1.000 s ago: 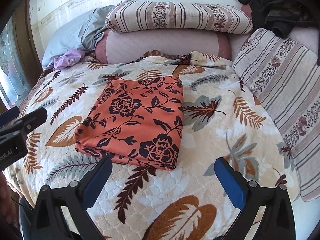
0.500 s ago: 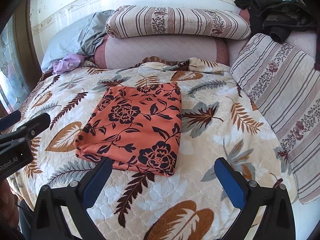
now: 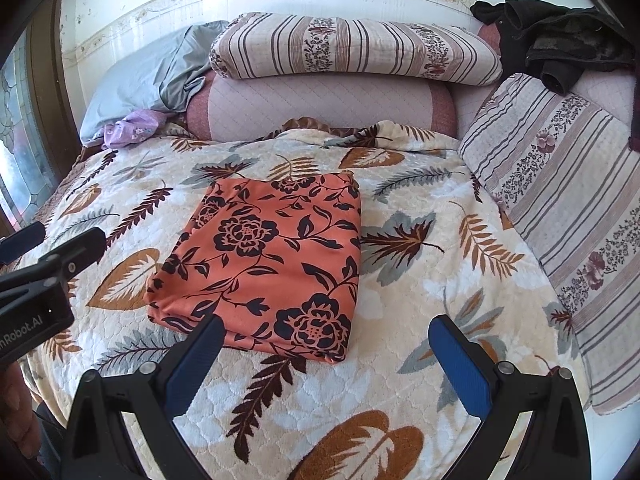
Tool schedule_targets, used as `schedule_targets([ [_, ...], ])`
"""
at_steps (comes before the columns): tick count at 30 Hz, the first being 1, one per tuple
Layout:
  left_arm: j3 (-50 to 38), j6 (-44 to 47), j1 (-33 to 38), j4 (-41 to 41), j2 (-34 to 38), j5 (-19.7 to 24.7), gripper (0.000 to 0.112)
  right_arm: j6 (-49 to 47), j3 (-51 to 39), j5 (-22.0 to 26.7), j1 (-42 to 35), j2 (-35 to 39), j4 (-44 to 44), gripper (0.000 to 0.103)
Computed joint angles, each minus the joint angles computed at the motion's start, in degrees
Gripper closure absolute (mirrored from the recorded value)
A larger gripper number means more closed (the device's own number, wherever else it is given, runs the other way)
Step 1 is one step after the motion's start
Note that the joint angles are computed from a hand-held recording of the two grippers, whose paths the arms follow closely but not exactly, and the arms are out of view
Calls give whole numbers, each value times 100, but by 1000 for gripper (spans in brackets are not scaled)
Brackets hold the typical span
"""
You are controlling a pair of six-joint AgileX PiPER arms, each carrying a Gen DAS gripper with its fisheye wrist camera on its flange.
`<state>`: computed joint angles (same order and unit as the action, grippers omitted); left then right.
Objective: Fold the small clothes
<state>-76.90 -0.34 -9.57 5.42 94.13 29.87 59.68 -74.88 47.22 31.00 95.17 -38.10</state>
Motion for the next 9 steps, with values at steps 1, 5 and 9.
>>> schedule_targets([
  [1,-21,-48,-17,51,25,-5,19,0,0,0,0,0,0,0],
  [5,-119,173,-13,-180,146,-66,19,-142,-87,-52,-81,99,57,0],
  [9,6,14,-88,59,117,-511,17,-337,-258,-121,-210,285,176,0],
])
